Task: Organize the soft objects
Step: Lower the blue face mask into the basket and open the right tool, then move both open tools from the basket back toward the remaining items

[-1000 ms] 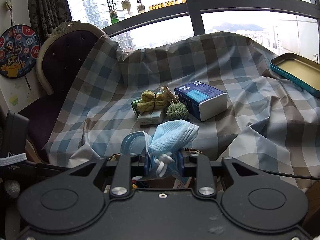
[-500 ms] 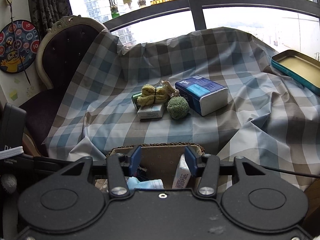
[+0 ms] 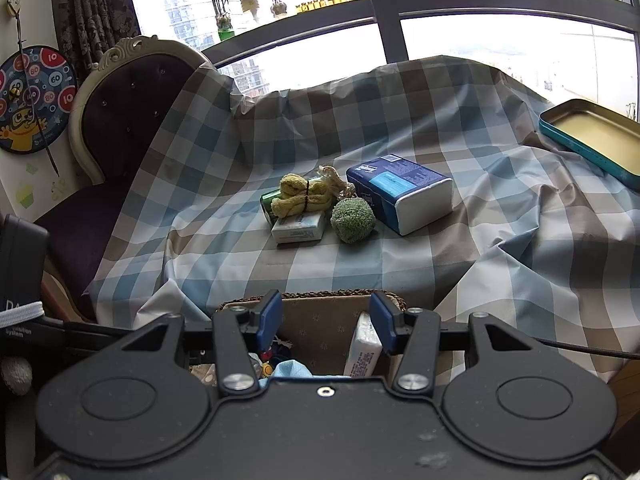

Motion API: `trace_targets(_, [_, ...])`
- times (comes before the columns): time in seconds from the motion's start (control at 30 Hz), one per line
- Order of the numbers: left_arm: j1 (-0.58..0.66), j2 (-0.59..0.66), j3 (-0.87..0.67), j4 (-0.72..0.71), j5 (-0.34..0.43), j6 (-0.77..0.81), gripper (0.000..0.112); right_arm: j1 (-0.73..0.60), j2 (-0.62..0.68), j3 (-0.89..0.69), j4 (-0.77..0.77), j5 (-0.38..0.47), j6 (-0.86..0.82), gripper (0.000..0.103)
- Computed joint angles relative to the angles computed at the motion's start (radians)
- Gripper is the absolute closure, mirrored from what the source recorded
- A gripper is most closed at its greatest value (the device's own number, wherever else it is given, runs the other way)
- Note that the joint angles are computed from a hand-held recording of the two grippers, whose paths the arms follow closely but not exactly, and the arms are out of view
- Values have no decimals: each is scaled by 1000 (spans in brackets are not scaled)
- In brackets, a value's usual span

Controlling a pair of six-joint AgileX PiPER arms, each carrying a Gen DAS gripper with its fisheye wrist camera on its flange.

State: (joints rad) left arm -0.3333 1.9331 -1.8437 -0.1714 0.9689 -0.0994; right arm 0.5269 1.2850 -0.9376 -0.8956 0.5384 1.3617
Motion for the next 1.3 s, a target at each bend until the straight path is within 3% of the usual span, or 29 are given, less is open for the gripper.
trace_targets(1.07, [-15,49,-52,43,21,4,43,-40,56,-57,47,-18,-62,52])
trace_targets(1.3, [-26,92,-111,89,38,-18,42,-86,117,-101,137,-46,-154,50])
